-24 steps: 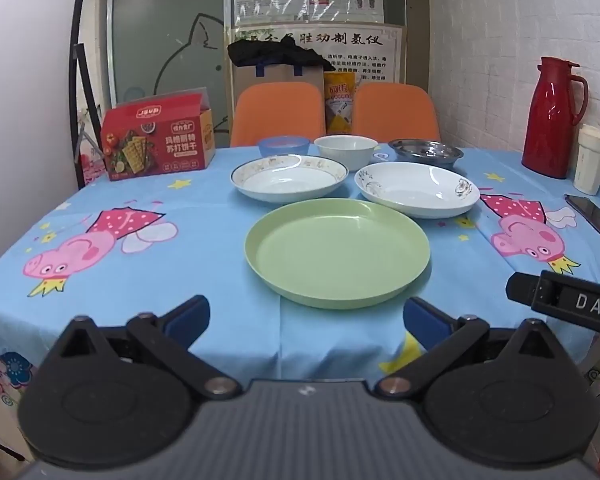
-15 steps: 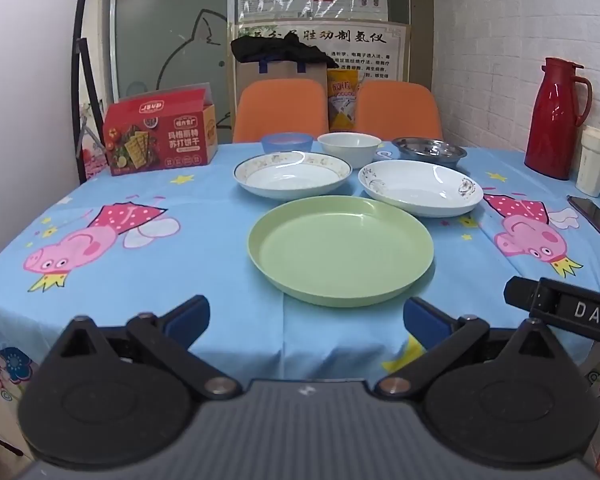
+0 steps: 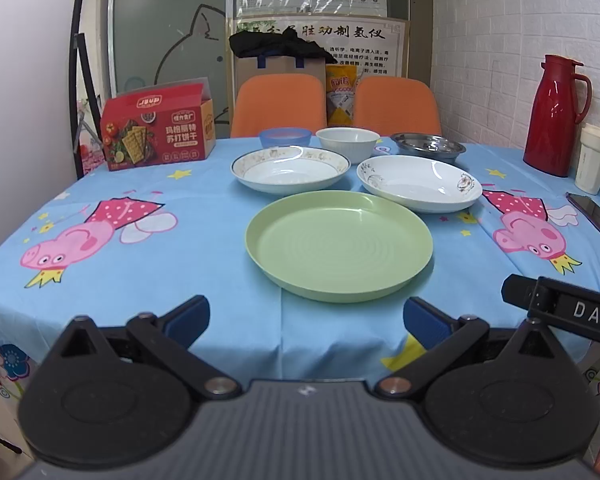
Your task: Organize plates and bowls
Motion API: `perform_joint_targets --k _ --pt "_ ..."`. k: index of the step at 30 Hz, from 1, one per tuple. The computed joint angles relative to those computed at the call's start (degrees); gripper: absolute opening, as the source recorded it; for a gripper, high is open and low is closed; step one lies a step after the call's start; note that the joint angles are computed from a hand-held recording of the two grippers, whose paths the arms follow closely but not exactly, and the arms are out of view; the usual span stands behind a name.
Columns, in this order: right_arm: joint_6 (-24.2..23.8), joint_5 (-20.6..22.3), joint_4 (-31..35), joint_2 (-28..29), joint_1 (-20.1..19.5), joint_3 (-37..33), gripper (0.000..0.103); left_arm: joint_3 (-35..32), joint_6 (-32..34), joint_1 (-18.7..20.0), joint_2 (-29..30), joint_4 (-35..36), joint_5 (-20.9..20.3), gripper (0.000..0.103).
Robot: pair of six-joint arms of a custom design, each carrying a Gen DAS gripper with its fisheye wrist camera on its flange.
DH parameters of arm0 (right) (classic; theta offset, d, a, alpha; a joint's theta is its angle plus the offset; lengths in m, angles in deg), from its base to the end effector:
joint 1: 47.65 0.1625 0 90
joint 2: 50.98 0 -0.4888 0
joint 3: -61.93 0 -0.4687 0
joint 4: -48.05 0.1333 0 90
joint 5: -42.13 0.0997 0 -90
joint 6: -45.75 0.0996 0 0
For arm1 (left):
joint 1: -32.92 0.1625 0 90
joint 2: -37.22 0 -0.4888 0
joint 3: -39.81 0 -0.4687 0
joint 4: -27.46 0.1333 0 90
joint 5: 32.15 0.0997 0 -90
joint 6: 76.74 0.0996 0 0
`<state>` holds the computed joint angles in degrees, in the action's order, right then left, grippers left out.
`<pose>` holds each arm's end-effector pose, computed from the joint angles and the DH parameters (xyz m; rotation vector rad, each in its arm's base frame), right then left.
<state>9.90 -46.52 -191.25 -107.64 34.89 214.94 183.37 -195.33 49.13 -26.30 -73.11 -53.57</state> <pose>0.0882 -0.3709 0.1246 0.6435 -2.4828 1.1983 -0.2249 -0.3008 0.0323 0.0955 1.8817 -1.2821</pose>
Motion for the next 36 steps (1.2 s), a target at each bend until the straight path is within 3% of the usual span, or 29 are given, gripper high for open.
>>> perform_joint_targets --k 36 --pt "-0.4 0.3 -0.1 -0.4 0.2 0.3 0.103 -0.2 1.3 0.1 0.3 -1.2 0.0 0.103"
